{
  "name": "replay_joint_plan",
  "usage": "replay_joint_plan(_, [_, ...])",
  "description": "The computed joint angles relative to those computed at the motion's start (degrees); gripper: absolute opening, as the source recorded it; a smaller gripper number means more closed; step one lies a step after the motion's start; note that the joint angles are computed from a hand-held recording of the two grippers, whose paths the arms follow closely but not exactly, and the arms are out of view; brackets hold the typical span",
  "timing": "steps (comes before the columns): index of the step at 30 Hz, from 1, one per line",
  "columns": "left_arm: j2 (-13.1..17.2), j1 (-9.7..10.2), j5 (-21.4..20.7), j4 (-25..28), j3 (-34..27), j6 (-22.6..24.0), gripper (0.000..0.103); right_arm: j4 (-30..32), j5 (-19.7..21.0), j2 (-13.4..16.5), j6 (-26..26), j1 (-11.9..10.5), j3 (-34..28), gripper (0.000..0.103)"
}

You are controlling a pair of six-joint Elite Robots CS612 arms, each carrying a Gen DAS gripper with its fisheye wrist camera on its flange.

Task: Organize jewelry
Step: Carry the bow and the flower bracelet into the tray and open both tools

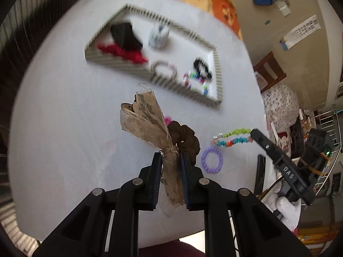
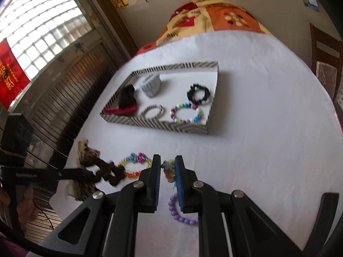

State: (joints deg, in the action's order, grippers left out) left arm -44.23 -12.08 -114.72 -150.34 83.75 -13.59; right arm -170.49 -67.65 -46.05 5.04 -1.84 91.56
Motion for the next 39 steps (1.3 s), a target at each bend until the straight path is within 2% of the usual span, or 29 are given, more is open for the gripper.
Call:
replay_joint_plan(5, [0.72, 0.32, 2.40, -2.02, -3.19, -1.57, 0.000, 0.79, 0.07, 0.63, -1.01, -0.01, -3.19, 0.014])
replay_joint_plan(8, [2.42, 0.40, 4.06, -2.30, -6.48, -2.73, 0.000, 2.31, -0.05, 1.59, -2.19, 0.16, -6.08, 0.014])
replay_joint_plan(17, [9.54, 0.03, 6.73, 3.37, -18.96, -5.01, 0.000, 10.45, 0.12, 7.55, -4.26, 0.72, -18.60, 0.014])
replay_joint_plan(24, [15.42, 0.02, 8.47, 9.38, -29.25, -7.97, 0.000, 19.75, 1.14, 14.33, -6.59, 1.07, -31.31, 0.014])
replay_joint_plan(30, [20.32, 0.59, 11.25, 13.14, -38.82, -10.75, 0.000, 28.91, 3.23, 21.75, -7.32, 1.14, -44.26, 0.014])
replay_joint_plan(34, [25.30, 0.95, 11.53, 17.64, -47.81, -11.86, 0.000, 35.23, 2.77, 27.73, -7.19, 1.16, -54.36, 0.014])
replay_joint_plan(39, [32.28, 1.03, 13.36, 25.11, -60.42, -12.85, 0.000, 38.72, 1.42, 32.71, -5.51, 0.87, -62.42, 0.014])
